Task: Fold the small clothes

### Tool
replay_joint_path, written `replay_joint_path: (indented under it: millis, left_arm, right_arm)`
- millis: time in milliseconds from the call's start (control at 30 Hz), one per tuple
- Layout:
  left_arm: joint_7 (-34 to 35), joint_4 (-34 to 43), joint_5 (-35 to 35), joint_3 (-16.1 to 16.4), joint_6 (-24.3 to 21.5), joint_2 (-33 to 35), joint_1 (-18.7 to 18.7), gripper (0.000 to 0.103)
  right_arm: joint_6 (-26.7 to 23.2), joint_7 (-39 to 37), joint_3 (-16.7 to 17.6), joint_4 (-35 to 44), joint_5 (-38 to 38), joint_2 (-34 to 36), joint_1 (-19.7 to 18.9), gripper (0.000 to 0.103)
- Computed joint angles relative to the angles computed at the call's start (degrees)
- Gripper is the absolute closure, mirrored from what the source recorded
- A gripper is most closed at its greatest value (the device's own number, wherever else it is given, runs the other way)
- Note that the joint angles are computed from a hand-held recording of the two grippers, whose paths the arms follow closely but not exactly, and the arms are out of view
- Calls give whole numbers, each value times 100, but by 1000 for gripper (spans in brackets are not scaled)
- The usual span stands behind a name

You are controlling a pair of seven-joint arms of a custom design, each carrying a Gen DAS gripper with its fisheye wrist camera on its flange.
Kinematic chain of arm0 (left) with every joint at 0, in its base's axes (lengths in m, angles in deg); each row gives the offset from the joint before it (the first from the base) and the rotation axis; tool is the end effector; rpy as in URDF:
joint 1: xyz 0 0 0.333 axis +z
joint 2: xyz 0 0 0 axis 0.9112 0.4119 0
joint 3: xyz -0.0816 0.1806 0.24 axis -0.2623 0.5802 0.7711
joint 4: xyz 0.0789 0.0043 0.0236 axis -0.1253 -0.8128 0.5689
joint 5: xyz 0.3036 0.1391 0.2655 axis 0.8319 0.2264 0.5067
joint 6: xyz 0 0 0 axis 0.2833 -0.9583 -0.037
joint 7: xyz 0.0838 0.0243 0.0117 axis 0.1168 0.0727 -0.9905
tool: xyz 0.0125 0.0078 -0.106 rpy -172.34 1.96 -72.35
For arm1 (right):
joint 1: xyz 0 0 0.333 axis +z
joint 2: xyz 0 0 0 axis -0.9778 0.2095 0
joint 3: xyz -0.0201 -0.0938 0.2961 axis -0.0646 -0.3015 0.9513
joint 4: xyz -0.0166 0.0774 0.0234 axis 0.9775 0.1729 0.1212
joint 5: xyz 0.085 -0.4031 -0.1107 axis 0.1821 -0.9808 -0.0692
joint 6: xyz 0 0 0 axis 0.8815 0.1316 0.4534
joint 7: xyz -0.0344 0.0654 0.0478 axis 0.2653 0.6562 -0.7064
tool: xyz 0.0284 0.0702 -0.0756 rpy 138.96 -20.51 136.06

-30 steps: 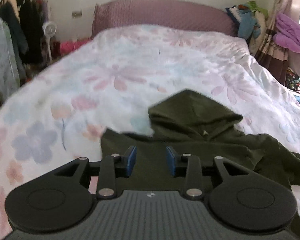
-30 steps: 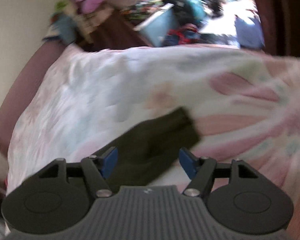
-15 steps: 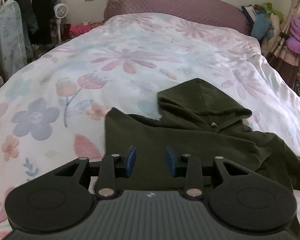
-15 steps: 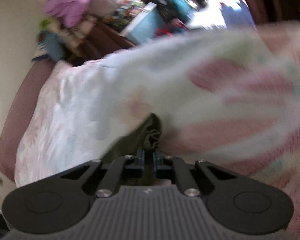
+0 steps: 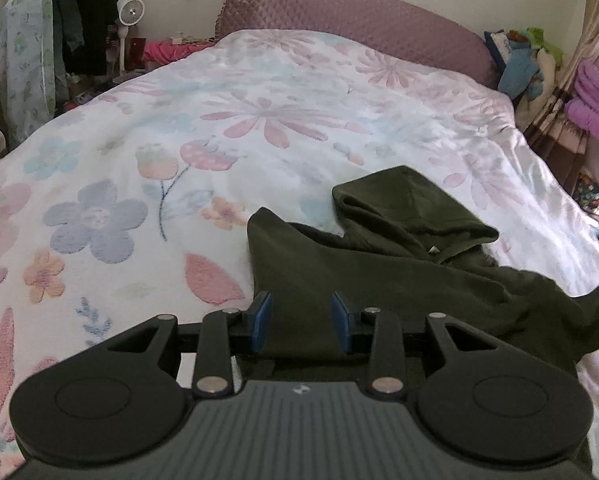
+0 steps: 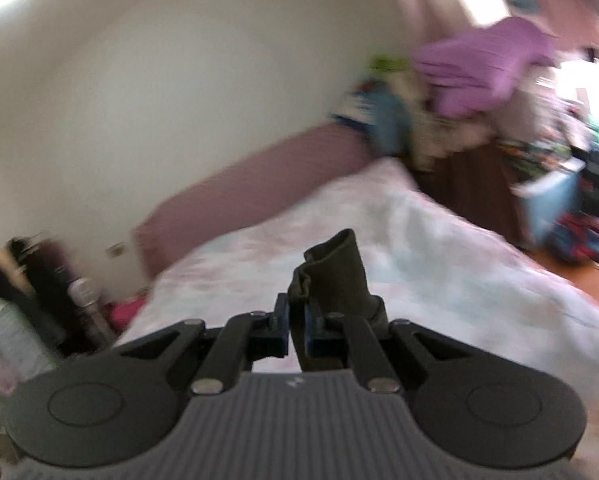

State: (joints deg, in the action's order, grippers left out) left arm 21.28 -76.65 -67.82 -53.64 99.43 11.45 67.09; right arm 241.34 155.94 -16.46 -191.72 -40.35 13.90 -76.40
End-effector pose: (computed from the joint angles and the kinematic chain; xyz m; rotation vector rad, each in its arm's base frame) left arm 0.4507 0.1165 0.4811 -1.9586 1.5583 -0.8814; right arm 0.5953 0.1217 0.6312 -1.1533 1.5171 -0.6639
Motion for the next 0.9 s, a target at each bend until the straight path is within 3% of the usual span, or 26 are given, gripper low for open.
replay_joint_path:
  millis: [200, 333, 500, 633, 767, 800, 833, 900]
  left_arm:
    - [609, 82, -323, 479, -162, -111, -236, 62]
    - [1055, 220, -687, 714, -317, -42, -312, 62]
    - [1910, 516, -1540, 1076, -487, 226, -527, 62]
    - [2591, 794, -2306, 1253, -687, 596, -682, 62]
    - [3198, 1074, -3029, 1316, -1028, 976, -768, 61]
    - [3284, 1162, -3183, 1301, -1129, 1093, -769, 60]
    - [3376, 1232, -3324, 1279, -1214, 1192, -757, 59]
    - [3487, 1355, -3579, 1194, -1338, 1369, -714, 56]
  right_arm:
    - [-762, -558, 366, 2082, 175, 1576, 1046, 101]
    - [-1059, -518, 161, 3261, 224, 2853, 1893, 101]
    - [-1478, -814, 206, 4583, 657, 4504, 2531, 101]
    - [-1936, -1117, 444, 5270, 1169, 5528, 2721, 101]
    - [-1975, -1633, 887, 5108, 1721, 5843, 2599, 95]
    - [-1935, -1827, 1034, 5002, 1856, 5848, 2500, 87]
    - [-1979, -2050, 1162, 5097, 1964, 5949, 2417, 70]
    - [-1870, -2589, 1572, 4968, 2235, 5968, 2152, 58]
